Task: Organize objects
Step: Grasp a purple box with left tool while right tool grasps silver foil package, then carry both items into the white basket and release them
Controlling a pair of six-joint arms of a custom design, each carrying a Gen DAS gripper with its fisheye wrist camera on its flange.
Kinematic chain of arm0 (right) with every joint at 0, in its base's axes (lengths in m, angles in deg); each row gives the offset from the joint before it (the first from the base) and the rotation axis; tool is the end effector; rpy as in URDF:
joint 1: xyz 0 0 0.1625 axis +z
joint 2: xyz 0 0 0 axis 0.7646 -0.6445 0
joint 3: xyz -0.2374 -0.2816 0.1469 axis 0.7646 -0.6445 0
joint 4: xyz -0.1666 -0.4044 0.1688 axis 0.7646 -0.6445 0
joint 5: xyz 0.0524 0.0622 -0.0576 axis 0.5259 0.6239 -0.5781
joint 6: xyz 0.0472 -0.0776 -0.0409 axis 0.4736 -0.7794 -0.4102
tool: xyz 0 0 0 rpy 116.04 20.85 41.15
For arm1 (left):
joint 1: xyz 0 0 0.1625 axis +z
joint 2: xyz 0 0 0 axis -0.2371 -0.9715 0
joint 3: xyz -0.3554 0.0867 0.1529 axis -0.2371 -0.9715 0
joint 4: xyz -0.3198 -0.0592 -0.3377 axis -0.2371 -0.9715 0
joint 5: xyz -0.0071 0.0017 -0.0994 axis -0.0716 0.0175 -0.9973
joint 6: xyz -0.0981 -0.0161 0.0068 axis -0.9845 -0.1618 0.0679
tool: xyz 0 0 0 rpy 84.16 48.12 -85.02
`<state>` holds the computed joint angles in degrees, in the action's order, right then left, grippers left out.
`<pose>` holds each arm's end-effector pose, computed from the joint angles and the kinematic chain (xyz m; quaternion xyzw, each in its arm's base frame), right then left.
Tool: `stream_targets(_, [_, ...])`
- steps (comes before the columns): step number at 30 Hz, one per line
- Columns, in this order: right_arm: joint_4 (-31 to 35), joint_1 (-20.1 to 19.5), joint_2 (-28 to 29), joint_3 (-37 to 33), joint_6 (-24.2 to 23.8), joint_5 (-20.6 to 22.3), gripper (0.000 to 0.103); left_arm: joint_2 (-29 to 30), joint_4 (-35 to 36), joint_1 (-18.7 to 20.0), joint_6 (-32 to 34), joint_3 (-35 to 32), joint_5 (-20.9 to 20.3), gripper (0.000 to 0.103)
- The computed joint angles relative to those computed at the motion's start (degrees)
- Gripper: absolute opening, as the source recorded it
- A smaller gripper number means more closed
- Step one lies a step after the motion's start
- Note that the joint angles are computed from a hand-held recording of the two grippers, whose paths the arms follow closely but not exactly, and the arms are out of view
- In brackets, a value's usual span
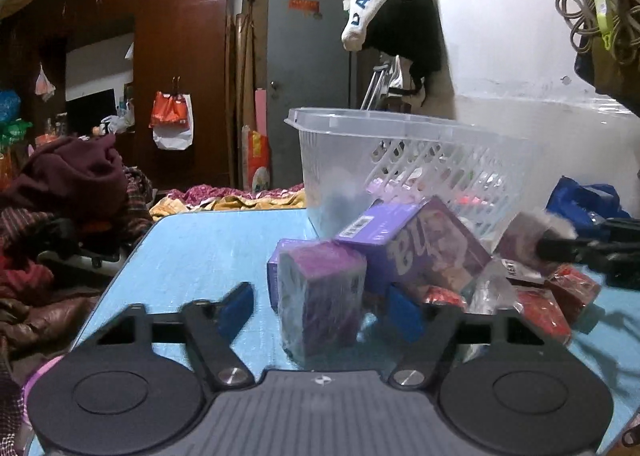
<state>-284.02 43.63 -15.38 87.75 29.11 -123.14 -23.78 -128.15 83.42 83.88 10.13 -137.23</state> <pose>0.1727 -0.7246 0.1088 0.3263 -0.7674 0.5090 0.2134 -0.1119 -0.7844 0.2220 0.3480 0.8011 -0.4352 0.2182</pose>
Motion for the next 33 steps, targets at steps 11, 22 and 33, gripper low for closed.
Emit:
stream_targets(11, [-8.3, -2.8, 0.3, 1.0, 7.9, 8.8, 0.047, -0.9, -13.4, 1.1, 8.5, 5.7, -7.6, 0.05])
stream_targets(22, [-12.4, -3.0, 1.7, 0.3, 8.5, 9.6, 0.047, -0.6, -16.4, 2.2, 7.7, 6.4, -12.3, 0.05])
stream_targets(33, [-17.2, -3.5, 2.8, 0.5, 8.4, 11.3, 0.047, -0.3, -18.5, 4.0, 5.6, 6.4, -16.8, 0.05])
